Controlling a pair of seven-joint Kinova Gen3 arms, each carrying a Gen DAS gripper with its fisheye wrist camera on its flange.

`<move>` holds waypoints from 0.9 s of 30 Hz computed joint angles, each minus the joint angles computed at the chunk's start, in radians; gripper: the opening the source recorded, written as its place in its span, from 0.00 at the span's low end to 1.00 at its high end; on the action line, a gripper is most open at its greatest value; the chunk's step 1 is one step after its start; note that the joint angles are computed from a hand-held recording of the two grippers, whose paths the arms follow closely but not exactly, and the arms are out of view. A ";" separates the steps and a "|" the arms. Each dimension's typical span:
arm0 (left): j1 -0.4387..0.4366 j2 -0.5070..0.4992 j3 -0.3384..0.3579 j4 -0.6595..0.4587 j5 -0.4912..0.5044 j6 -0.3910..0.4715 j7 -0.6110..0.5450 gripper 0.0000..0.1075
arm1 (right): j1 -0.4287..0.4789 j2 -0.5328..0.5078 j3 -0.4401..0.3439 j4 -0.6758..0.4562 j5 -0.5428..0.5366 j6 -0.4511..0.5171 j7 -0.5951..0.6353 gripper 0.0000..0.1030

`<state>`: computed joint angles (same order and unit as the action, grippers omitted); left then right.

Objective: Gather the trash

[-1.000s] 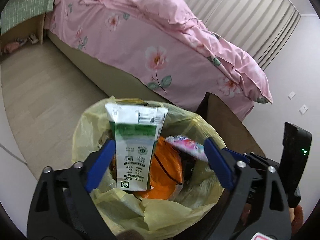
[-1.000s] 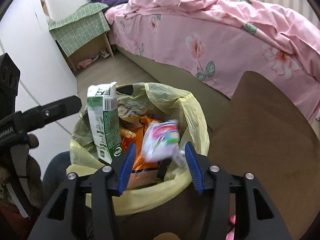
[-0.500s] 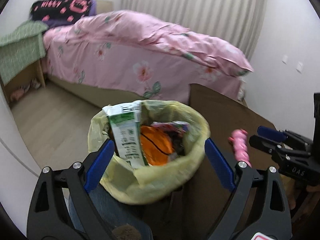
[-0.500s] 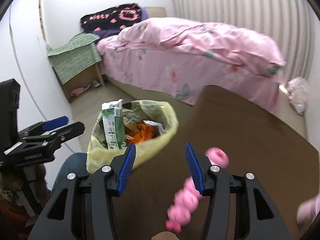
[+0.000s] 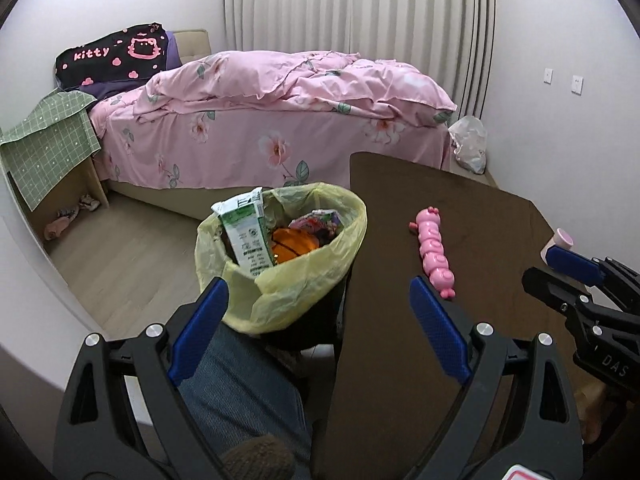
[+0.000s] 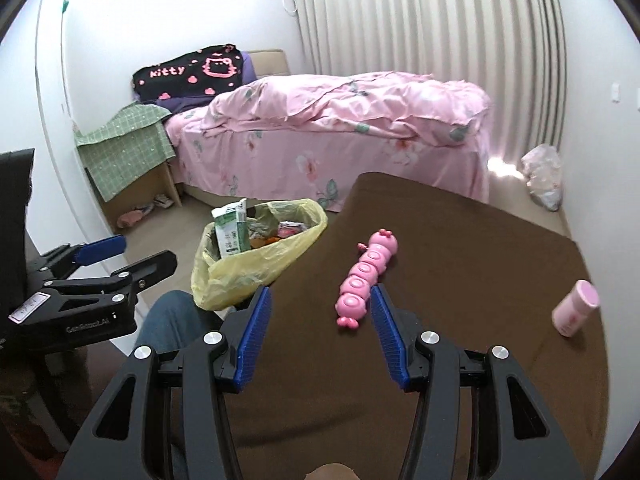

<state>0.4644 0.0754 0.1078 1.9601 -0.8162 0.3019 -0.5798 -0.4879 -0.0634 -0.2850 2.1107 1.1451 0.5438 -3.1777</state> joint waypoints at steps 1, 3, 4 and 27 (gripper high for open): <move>0.001 -0.009 -0.002 0.009 -0.006 -0.006 0.009 0.81 | -0.003 -0.003 -0.005 0.004 0.009 0.005 -0.016 0.47; 0.003 -0.025 -0.005 0.025 -0.061 -0.014 0.068 0.81 | -0.006 -0.002 -0.009 0.002 0.012 0.014 -0.026 0.47; 0.000 -0.029 -0.002 0.029 -0.084 -0.015 0.093 0.81 | -0.010 -0.002 -0.012 0.002 0.013 0.021 -0.030 0.47; -0.005 0.011 -0.018 0.001 0.093 -0.050 -0.108 0.81 | -0.032 0.021 0.013 -0.002 0.014 0.051 -0.037 0.47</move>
<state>0.4594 0.0861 0.0893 1.9608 -0.7234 0.2518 -0.6873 -0.5198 -0.0421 -0.2723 2.1089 1.1592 0.5944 -3.2144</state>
